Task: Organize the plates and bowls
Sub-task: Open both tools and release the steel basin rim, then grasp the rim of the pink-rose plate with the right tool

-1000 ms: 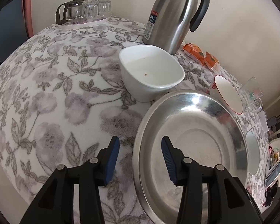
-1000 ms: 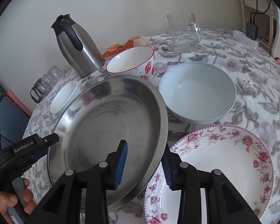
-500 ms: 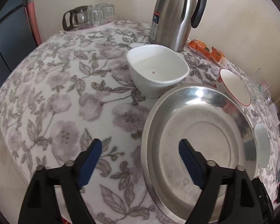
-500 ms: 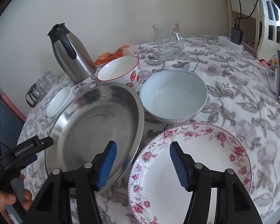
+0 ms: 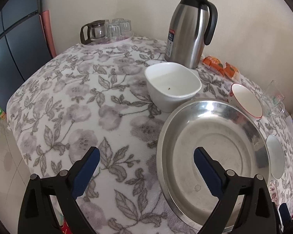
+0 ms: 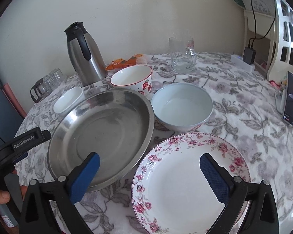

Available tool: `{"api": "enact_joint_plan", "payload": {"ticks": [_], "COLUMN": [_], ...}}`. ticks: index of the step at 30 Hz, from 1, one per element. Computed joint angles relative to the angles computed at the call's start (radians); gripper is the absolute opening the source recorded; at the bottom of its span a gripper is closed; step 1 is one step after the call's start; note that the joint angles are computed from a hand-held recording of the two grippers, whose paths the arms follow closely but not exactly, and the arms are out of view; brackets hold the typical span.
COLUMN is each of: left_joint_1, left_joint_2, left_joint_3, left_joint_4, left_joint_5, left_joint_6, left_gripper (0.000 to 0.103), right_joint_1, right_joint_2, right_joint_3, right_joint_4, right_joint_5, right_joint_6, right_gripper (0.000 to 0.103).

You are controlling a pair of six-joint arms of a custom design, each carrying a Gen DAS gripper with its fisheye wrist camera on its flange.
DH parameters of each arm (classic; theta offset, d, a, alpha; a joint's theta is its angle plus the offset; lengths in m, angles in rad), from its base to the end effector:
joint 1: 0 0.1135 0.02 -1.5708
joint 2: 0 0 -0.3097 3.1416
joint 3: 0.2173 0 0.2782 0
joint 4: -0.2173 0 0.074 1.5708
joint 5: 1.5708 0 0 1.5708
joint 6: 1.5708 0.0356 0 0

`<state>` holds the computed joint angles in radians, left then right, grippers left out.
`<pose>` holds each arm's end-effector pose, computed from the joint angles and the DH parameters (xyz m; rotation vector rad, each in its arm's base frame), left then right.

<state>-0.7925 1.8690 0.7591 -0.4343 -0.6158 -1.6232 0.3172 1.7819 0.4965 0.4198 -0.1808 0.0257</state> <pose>0.2170 -0.1908 0.0899 -1.0367 2.3242 0.2557 0.2732 0.0964 0.0895 -0.4369 2.4134 0.3728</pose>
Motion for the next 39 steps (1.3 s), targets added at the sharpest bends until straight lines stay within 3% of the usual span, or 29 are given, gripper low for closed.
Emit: {"api": "enact_joint_plan", "payload": {"ticks": [5,15,22,29,39], "left_joint_1": [-0.037,-0.144,-0.203,-0.257,-0.302], "left_joint_2": [0.006,0.0,-0.013,-0.013,0.014], "left_joint_3": [0.015,0.037,0.042,0.068,0.122], "left_joint_4": [-0.039,-0.129,-0.138,-0.091,0.033], "left_joint_5": [-0.025,-0.099,-0.155,-0.219,-0.215], "left_joint_6": [-0.049,-0.198,-0.238,-0.193,-0.069], "left_gripper": [0.098,0.098,0.098,0.098,0.098], "right_joint_1": [-0.002,-0.033,-0.061,-0.126,-0.29], "right_joint_2": [-0.027,-0.1,-0.09,-0.076,-0.07], "right_joint_3": [-0.034,-0.149,-0.145,-0.135,-0.122], "right_joint_4": [0.029,0.221,0.192,0.177,0.194], "right_joint_5": [0.014,0.017,0.013,-0.023,-0.088], "right_joint_6": [-0.02,-0.05,-0.076,-0.096,-0.105], "right_gripper": [0.103,0.103,0.103,0.103,0.103]}}
